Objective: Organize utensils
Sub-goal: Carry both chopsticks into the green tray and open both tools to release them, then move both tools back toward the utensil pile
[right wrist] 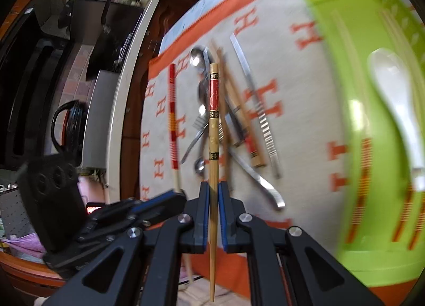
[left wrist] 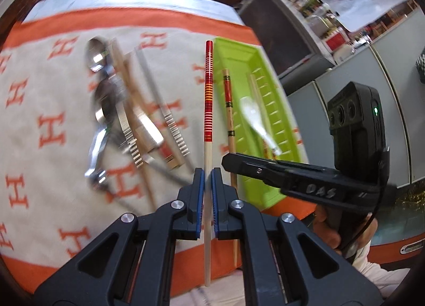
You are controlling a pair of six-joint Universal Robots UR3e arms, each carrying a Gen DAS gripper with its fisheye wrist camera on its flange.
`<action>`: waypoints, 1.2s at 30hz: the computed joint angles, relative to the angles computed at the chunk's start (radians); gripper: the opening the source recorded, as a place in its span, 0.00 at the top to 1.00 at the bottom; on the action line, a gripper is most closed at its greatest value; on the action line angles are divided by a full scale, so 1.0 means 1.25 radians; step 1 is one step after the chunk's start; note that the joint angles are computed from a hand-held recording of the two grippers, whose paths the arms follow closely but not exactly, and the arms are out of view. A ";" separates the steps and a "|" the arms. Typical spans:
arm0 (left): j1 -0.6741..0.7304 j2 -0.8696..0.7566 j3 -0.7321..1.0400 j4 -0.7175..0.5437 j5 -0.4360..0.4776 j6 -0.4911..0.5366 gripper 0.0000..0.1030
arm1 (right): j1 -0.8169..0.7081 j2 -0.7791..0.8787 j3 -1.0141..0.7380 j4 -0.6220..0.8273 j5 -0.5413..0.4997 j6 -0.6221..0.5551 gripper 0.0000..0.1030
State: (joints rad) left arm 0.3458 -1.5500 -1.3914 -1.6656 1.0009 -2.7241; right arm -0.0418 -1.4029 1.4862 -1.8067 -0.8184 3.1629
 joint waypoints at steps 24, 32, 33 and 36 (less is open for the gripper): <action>-0.314 -0.426 0.347 0.236 0.060 -0.331 0.96 | -0.051 0.015 -0.118 -0.075 -0.410 -0.001 0.93; -0.280 -0.367 0.288 0.231 0.052 -0.309 0.96 | -0.041 0.020 -0.116 -0.111 -0.416 0.008 0.93; -0.272 -0.350 0.269 0.231 0.055 -0.300 0.96 | -0.035 0.023 -0.124 -0.111 -0.424 0.011 0.93; -0.246 -0.299 0.210 0.236 0.063 -0.282 0.95 | -0.020 0.028 -0.142 -0.107 -0.435 0.011 0.93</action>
State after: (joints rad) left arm 0.0379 -1.9242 -1.1283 -1.3703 1.0790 -3.0772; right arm -0.0662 -1.3685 1.3084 -1.9409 -1.3620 3.1770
